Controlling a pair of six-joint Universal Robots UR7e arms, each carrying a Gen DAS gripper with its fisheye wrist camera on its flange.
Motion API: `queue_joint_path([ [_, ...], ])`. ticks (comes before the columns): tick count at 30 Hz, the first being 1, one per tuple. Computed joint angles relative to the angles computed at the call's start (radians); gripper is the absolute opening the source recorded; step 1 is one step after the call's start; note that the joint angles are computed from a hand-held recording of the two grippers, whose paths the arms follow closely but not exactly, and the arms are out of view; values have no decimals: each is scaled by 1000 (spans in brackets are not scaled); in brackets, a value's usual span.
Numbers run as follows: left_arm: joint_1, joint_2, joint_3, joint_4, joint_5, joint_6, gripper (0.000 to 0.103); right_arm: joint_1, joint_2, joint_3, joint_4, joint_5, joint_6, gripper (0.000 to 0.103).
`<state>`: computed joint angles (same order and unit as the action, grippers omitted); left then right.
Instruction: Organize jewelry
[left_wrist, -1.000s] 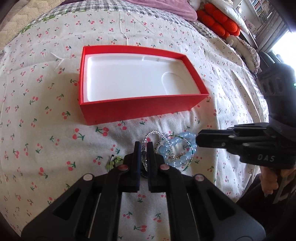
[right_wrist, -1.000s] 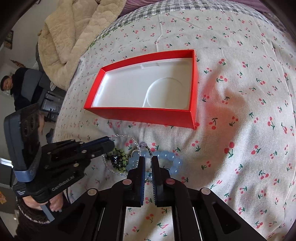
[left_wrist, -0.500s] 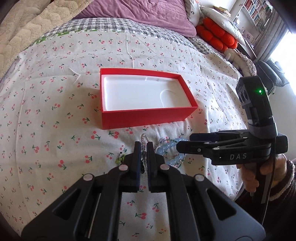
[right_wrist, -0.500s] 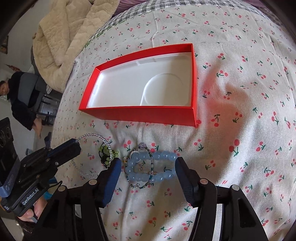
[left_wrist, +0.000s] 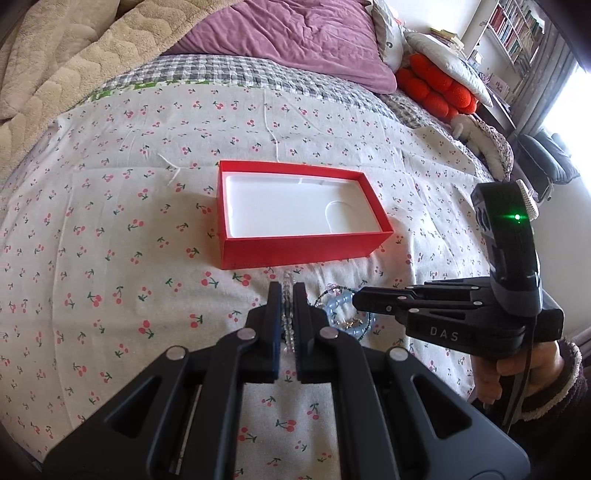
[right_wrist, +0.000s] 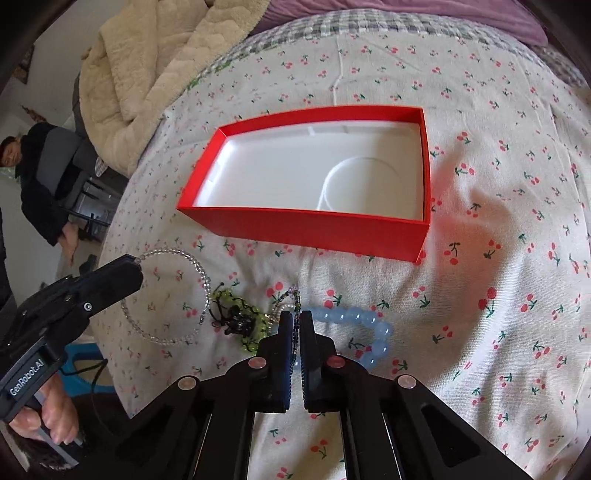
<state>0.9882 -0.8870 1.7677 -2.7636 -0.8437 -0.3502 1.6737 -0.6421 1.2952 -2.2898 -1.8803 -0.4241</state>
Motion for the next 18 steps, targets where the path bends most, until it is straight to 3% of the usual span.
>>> queue_joint_path([
  [7,-14,-14,6,-38,38,24,7,15,-64,65,-80,59,-10,4],
  [12,-12,-14,10,-43,26,24,7,18,-47,61,-110,-17,-8,15],
  [14,-9,-8,8,-29,18,23,7,11,-23,31,-59,-67,4,32],
  [15,-7,-6,7,-20,16,19,7,7,-14,20,-40,-81,11,63],
  [16,-4,-4,5,-12,12,13,7,3,-9,19,-45,-89,21,78],
  [18,2,-2,1,5,3,0,7,1,-4,24,-73,-93,20,78],
])
